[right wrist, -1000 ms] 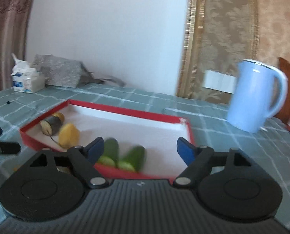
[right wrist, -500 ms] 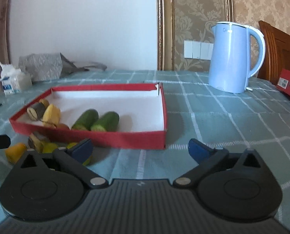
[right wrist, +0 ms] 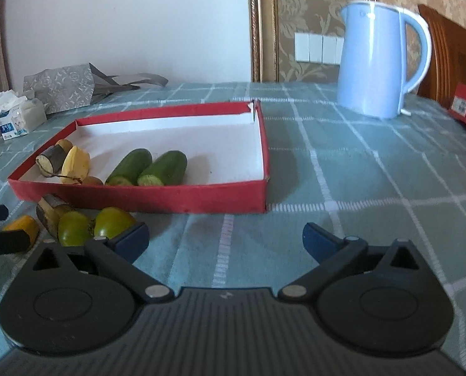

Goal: Organize fruits
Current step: 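Grasp the yellow-orange fruit with the left gripper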

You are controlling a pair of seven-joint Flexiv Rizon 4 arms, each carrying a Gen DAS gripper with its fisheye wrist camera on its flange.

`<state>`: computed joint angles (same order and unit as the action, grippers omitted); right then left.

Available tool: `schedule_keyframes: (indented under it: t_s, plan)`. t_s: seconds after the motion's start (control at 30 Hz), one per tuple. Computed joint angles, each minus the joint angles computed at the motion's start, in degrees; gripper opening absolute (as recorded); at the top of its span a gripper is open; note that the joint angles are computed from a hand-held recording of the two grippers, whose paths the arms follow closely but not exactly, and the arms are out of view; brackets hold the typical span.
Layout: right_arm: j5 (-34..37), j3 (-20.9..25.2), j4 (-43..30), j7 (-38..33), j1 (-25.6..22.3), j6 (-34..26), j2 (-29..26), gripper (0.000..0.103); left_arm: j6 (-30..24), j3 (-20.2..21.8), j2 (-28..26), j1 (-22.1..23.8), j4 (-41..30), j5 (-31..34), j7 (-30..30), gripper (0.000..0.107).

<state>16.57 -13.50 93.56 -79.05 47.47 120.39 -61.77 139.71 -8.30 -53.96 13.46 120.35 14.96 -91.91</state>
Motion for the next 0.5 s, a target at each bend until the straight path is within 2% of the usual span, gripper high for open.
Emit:
schedule_keyframes:
  t_s: [0.13,0.23,0.3,0.43,0.5]
  plan:
    - [-0.26,0.31,-0.07,0.29,-0.36,-0.23,0.04,0.103,-0.27,0.57,0.33,-1.47,0.48,-2.75,-0.39,0.096]
    - [-0.59,0.17,0.02,0.16,-0.3,-0.53,0.06,0.103,-0.34,1.65,0.77,-3.37,1.02,-5.88,-0.18,0.087]
    - [-0.79,0.27,-0.01,0.33,-0.45,-0.79,0.11,0.103,0.29,2.61,0.92,-4.87,1.41,-7.87,0.28,0.072]
    - [-1.57,0.94,0.0,1.02,-1.08,-1.22,0.34,0.103,0.54,2.81,0.97,-5.64,1.51,-8.13,1.22,0.057]
    - [-3.64,2.8,-0.07,1.46,-2.95,-1.17,0.59,0.103,0.68,3.29,1.09,-6.9,1.69,-9.1,2.14,0.042]
